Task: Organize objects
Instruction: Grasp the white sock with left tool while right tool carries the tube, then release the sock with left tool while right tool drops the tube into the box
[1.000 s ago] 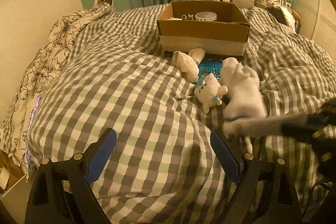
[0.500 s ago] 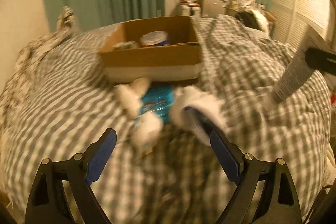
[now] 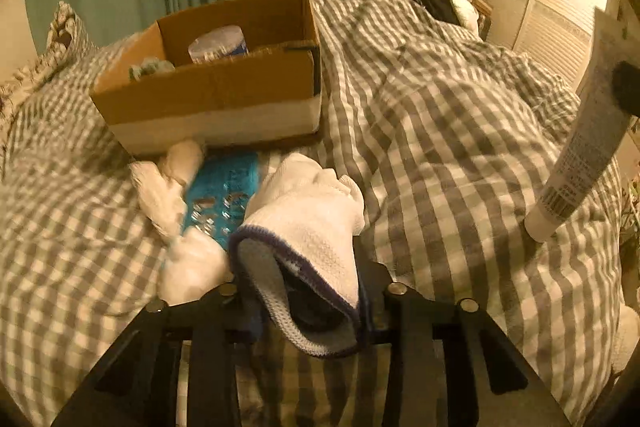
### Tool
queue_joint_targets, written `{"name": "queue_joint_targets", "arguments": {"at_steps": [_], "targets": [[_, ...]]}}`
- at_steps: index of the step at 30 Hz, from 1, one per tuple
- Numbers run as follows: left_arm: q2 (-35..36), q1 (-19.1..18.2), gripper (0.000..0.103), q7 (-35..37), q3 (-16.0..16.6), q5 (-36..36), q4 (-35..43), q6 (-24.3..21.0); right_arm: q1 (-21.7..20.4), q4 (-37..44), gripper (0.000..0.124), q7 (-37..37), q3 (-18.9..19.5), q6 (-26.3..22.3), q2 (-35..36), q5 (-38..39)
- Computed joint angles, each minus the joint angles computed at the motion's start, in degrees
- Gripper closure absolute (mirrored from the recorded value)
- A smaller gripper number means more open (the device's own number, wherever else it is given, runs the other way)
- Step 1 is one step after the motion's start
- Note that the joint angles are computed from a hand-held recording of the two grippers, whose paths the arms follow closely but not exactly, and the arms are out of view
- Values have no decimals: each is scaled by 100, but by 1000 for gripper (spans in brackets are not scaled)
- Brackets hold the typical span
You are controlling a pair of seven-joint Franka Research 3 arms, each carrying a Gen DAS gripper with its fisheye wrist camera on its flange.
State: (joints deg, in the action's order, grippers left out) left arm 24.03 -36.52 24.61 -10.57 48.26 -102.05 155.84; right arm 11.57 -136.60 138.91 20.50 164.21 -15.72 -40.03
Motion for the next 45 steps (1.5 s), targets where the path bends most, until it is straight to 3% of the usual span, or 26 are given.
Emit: {"name": "queue_joint_targets", "arguments": {"at_steps": [3,8,14,19,29,37,40,42,44,45], "targets": [[-322,-46,72,-301,120,329,-167,-23,-41,50,115,32,-1,58,-36,-44],[-711,205,72,-515,71,553,-189,-59,-137,410,115,-81,46,129,38,-160],[-767,502,72,-538,66,824,293,-209,-55,1499,115,-28,-54,64,716,-657],[-365,674,72,-118,111,658,1011,-349,288,2675,115,-395,-354,-95,1703,-593],[1115,798,72,1252,319,-634,2621,-430,776,4760,115,-2258,-635,-866,3788,957],[1885,673,71,1856,609,-1150,3487,-521,1158,5870,114,-2838,-1111,-1333,4714,1641],[1900,650,56,1976,654,-1271,3525,-514,1274,5958,114,-2903,-1303,-1229,4754,1889],[1753,463,28,1633,938,-1045,3354,-458,1488,5926,110,-2794,-1543,-1210,4680,1890],[1585,363,17,1311,1080,-808,3163,-402,1715,5752,85,-2625,-1818,-1118,4524,1844],[1472,353,16,1188,1094,-722,3031,-377,1811,5639,80,-2556,-1943,-1049,4436,1834]]}}
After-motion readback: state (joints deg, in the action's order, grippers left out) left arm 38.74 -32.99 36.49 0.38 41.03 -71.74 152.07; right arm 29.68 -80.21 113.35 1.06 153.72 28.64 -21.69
